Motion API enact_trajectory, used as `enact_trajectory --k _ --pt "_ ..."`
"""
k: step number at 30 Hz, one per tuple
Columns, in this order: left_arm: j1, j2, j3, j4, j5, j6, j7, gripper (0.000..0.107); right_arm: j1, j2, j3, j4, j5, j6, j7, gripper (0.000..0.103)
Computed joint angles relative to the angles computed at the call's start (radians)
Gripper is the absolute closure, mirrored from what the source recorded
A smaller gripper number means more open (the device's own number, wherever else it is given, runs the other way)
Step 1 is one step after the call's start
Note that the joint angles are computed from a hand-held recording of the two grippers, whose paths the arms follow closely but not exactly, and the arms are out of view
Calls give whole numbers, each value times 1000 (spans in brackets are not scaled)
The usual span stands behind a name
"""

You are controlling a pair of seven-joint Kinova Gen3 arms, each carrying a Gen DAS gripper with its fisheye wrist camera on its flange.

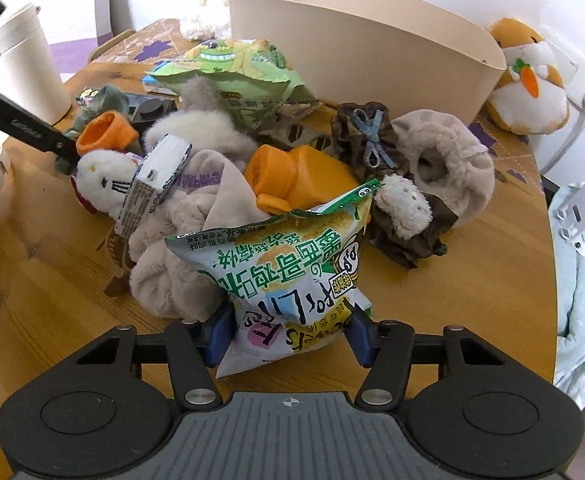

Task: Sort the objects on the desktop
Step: 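Carry scrunchie and snack bag into the beige basket and open both grippers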

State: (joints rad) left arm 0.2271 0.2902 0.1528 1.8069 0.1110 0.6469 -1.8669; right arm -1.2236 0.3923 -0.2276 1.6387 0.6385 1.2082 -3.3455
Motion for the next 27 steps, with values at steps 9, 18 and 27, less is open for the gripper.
enact_trajectory --k 9,18,27 --pt "-29 -115 -9 55 25 -27 -25 95 -34 -19 -5 -16 33 77 -45 53" --pt "-34 -162 2 18 87 -20 -80 95 -48 -50 -20 -38 95 195 -70 54" --pt "0 -140 27 -94 135 -35 -113 95 -18 -92 -34 -39 166 301 -42 54"
